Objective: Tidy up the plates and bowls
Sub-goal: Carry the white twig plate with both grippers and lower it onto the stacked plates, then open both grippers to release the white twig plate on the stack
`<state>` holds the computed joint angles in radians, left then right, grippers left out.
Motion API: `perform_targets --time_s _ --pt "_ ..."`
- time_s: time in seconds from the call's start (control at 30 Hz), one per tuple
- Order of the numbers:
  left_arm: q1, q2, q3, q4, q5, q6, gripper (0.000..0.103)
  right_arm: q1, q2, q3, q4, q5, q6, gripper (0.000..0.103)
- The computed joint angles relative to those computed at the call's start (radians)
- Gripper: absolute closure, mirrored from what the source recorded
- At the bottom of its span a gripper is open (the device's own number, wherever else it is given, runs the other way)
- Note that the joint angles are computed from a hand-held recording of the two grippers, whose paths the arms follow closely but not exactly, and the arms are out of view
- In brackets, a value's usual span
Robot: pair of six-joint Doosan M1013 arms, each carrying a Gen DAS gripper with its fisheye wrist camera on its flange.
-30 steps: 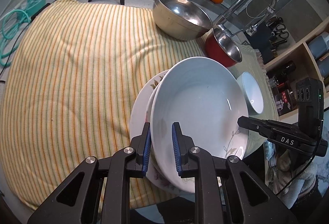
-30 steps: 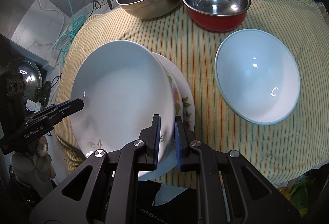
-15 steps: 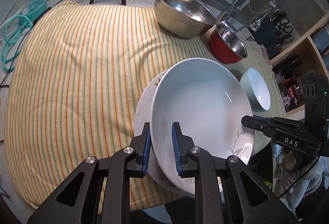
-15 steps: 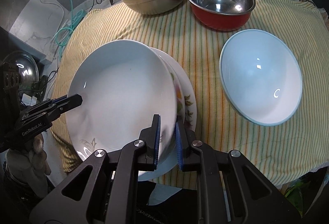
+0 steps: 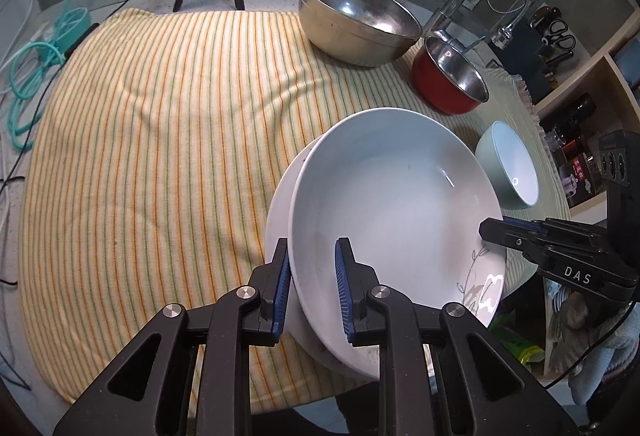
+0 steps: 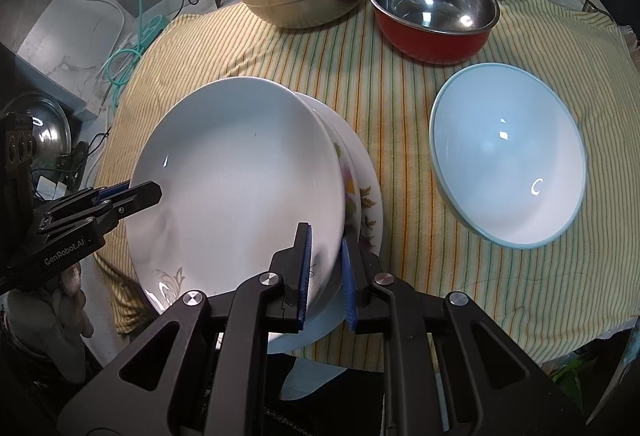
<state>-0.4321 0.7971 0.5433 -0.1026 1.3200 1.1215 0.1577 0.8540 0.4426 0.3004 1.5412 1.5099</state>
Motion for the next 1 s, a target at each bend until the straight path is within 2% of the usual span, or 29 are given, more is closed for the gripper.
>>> perform_targets --time_s 0.07,0.13,0.4,0.47,0.53,0.57,0.63,0.7,0.73,1.0 --pt "-0.004 0.006 -0.012 0.012 0.01 0.005 0.084 0.0 -0.008 0.014 -0.003 -0.016 -0.006 0.083" --pt "-0.004 0.007 -0.015 0.014 0.011 0.007 0.084 0.002 -0.017 0.027 -0.017 -0.035 -0.012 0.072" --pt "-0.003 0.011 -0.023 0.011 0.005 0.017 0.084 -0.001 -0.018 0.027 -0.006 -0.04 -0.015 0.069" --pt "-0.003 0.012 -0.023 0.007 0.004 0.016 0.082 -0.001 -0.021 0.031 -0.007 -0.045 -0.012 0.063" --pt "-0.001 0.01 -0.019 0.006 0.001 0.009 0.079 -0.003 -0.028 0.042 -0.003 -0.062 -0.006 0.047" --pt "0.0 0.009 -0.019 0.005 0.0 0.007 0.079 -0.004 -0.029 0.042 -0.001 -0.065 -0.004 0.046" --pt "0.002 0.005 -0.012 -0.002 -0.006 0.003 0.072 -0.006 -0.026 0.033 0.004 -0.064 -0.002 0.043" --pt "0.005 -0.002 -0.001 -0.008 -0.018 -0.005 0.056 -0.008 -0.024 0.027 0.004 -0.068 0.003 0.036" --pt "0.006 -0.004 0.001 -0.005 -0.022 -0.014 0.053 -0.01 -0.023 0.024 0.009 -0.071 0.006 0.034" --pt "0.022 0.01 -0.038 -0.014 -0.026 -0.044 0.051 -0.021 0.006 -0.049 0.055 -0.074 0.028 0.033"
